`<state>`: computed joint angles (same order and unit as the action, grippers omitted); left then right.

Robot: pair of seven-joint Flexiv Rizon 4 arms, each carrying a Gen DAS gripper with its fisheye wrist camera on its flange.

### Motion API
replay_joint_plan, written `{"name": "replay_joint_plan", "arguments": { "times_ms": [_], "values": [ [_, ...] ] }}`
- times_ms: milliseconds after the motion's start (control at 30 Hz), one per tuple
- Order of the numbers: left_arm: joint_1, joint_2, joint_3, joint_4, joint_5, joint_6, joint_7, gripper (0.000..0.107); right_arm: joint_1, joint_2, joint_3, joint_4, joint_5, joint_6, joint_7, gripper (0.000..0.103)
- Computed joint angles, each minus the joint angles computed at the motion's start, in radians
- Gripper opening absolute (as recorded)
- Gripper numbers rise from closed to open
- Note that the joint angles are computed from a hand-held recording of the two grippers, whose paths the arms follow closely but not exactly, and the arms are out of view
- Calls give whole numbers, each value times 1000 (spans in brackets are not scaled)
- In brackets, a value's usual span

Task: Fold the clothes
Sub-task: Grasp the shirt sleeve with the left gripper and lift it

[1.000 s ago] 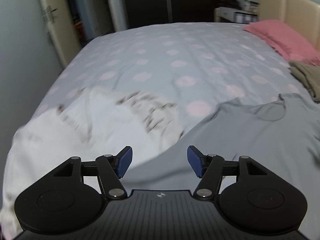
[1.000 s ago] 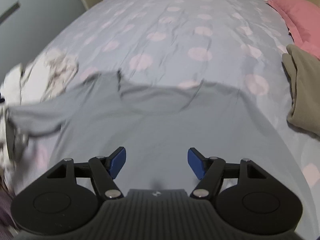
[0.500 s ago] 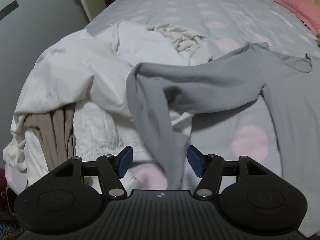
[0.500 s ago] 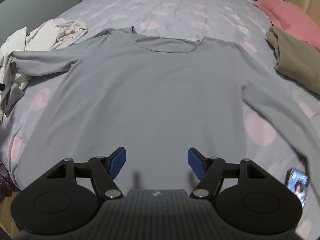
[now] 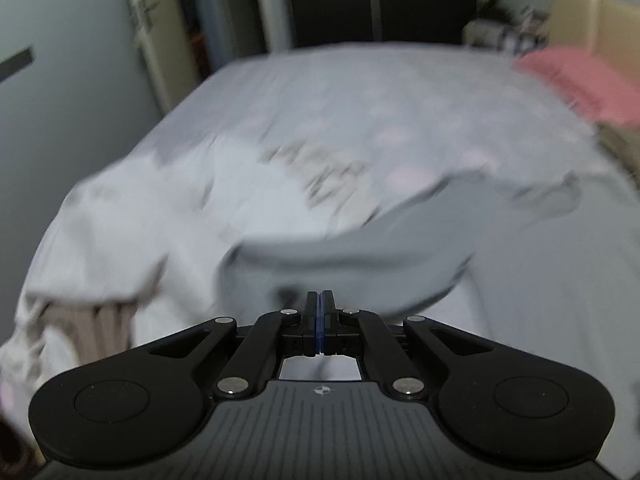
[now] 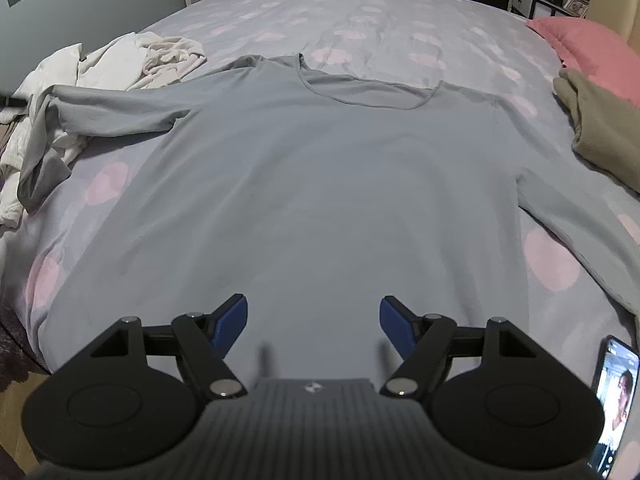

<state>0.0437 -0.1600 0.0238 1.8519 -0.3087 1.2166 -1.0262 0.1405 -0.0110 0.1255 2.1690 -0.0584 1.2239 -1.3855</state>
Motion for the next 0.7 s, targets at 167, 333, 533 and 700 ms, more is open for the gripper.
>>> {"name": "replay_joint_plan", "arguments": {
  "times_ms": [167,333,533,700],
  "values": [
    [-27,13,-99,15,-227,18,209,0,5,-23,4,-29,51,-13,-66,76],
    [-88,1,-134,-6,-314,-48,345,0,7,-44,7,-52,62,-13,-94,78],
    [-146,-33,-118,-31,-228,-142,316,0,6,-66,12,-78,86,-21,-129,78],
    [-157,-61,-72,-45,-79,-147,195,8,0,-80,13,-94,104,-30,-136,79]
  ]
}}
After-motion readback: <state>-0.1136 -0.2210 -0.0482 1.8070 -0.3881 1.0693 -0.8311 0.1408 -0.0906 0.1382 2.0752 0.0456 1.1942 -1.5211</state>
